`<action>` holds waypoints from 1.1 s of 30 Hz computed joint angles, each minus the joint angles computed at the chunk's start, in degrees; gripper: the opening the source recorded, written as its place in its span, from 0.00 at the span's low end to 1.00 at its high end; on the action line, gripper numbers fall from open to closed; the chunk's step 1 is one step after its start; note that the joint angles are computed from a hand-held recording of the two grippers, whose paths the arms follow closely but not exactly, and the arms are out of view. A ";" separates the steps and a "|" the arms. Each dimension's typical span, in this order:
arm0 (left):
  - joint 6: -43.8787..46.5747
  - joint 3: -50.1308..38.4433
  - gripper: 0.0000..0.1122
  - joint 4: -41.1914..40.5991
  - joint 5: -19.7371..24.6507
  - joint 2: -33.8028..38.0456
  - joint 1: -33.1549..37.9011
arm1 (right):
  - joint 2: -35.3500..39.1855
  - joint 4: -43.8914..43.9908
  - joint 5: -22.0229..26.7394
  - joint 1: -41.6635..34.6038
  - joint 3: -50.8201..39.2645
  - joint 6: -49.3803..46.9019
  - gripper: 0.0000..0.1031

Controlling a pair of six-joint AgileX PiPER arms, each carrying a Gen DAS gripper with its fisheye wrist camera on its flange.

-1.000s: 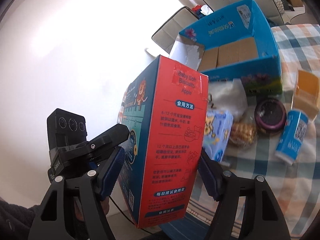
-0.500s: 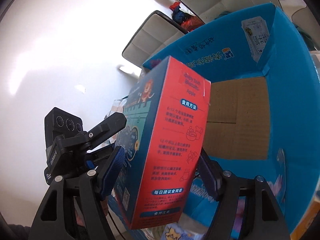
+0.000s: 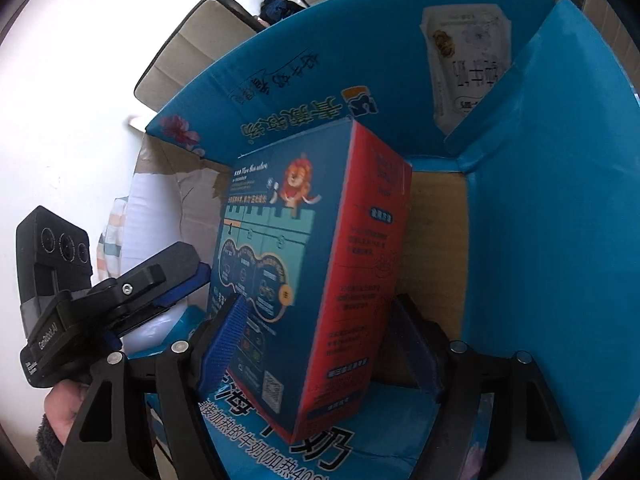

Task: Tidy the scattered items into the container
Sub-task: 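Grasp the biscuit box with the left tool and lower it into the blue box, then grasp the white bottle with the left tool while the right tool grasps the tissue pack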

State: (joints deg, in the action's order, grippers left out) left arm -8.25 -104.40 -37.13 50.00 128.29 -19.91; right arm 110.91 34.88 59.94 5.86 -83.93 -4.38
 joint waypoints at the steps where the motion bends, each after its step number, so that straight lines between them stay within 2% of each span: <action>1: 0.46 1.28 0.78 -0.65 -0.34 -1.25 0.29 | -0.60 0.00 0.27 -0.35 -0.01 0.06 0.75; 5: 0.43 5.57 0.80 -0.50 -0.02 -7.79 1.48 | -3.22 -2.49 0.03 -1.38 -0.89 1.52 0.77; 8: 0.47 10.14 0.85 0.16 0.86 -15.26 3.24 | -9.29 -4.81 -0.43 -1.12 0.68 3.14 0.80; 11: -1.97 15.44 0.92 5.28 1.52 -24.52 4.82 | -16.15 -4.26 -1.01 -1.94 5.45 3.21 0.92; 13: -4.40 18.97 0.92 10.34 2.68 -30.22 5.84 | -20.74 -1.80 -0.83 -2.44 9.55 3.04 0.93; 16: -5.99 29.21 0.92 16.54 2.66 -40.12 7.64 | -27.77 4.63 -1.58 -2.31 17.89 0.77 0.93; 19: -7.05 38.30 0.92 20.08 2.27 -46.47 9.25 | -36.05 4.40 -2.66 -0.06 27.18 3.82 0.93; 23: -8.37 46.61 0.91 20.80 -1.12 -48.81 9.99 | -44.98 4.24 -4.38 2.93 38.44 9.97 0.93; 27: -10.34 49.48 0.91 23.58 -4.13 -46.74 7.80 | -46.65 1.41 -9.21 10.94 44.15 18.99 0.93; 30: -12.60 50.41 0.92 26.66 -6.73 -44.18 5.51 | -45.27 -11.34 -11.91 23.42 41.96 34.27 0.93; 33: -13.87 51.38 0.92 28.08 -8.68 -41.65 4.44 | -41.14 -21.98 -11.50 33.22 38.23 46.68 0.93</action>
State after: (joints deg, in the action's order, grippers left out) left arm -22.12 -53.02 -9.05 41.32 86.64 -15.47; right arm 69.78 12.90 48.44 39.07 -45.70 42.30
